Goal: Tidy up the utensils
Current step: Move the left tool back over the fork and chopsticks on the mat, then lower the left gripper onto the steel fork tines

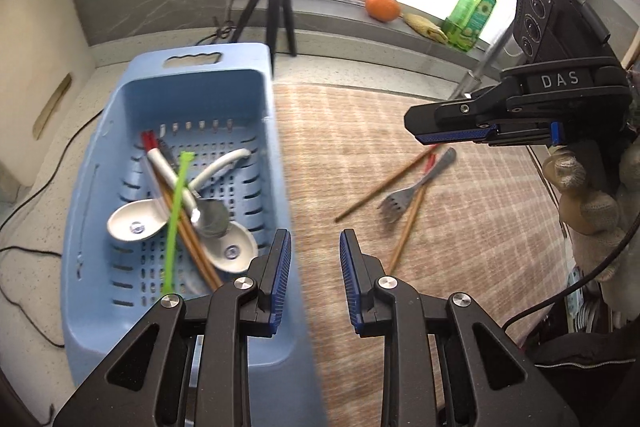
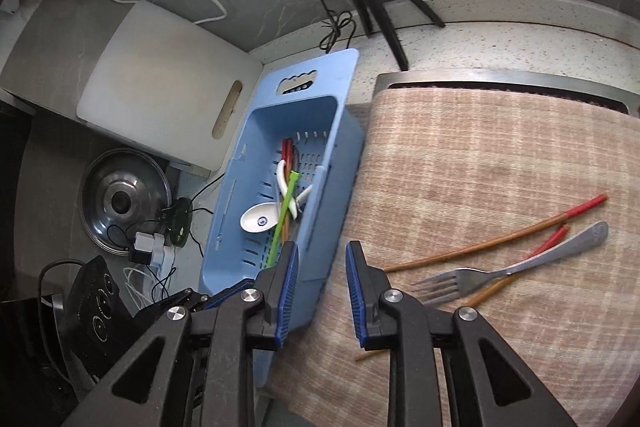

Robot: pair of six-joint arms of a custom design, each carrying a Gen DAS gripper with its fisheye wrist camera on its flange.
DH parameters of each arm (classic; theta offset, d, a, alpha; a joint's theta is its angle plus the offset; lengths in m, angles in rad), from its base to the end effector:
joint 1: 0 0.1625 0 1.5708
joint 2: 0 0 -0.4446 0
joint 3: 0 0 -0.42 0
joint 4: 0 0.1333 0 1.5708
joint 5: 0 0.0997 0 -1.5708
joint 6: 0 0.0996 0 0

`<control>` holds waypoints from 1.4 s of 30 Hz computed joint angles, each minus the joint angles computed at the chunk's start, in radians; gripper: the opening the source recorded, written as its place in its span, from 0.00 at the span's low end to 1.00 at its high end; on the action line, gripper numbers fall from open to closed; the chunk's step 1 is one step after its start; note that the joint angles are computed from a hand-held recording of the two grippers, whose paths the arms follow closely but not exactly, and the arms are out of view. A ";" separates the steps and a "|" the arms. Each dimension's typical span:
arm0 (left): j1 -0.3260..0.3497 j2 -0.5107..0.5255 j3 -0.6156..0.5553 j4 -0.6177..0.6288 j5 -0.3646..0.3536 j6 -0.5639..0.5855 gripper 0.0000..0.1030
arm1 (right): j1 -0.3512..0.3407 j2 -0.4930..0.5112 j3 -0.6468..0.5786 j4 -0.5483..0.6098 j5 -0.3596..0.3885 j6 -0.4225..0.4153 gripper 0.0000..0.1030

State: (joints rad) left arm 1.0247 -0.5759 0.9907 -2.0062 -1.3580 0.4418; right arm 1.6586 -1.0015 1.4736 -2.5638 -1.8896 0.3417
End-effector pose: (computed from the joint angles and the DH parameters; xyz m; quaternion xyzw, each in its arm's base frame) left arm -0.3142 -0.8142 0.1401 0.4704 0.8760 -0.0158 0.1055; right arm 0.1672 -0.7354 0.3136 -0.1613 -0.9412 0.2811 0.0957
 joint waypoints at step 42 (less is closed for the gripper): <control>-0.083 0.224 -0.184 0.286 0.196 0.223 0.27 | -0.191 -0.160 0.219 -0.063 0.054 0.276 0.22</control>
State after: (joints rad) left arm 0.9418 -0.3520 0.8069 -1.7200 -1.1617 0.6647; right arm 1.4680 -1.1614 1.6926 -2.6271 -1.8360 0.6181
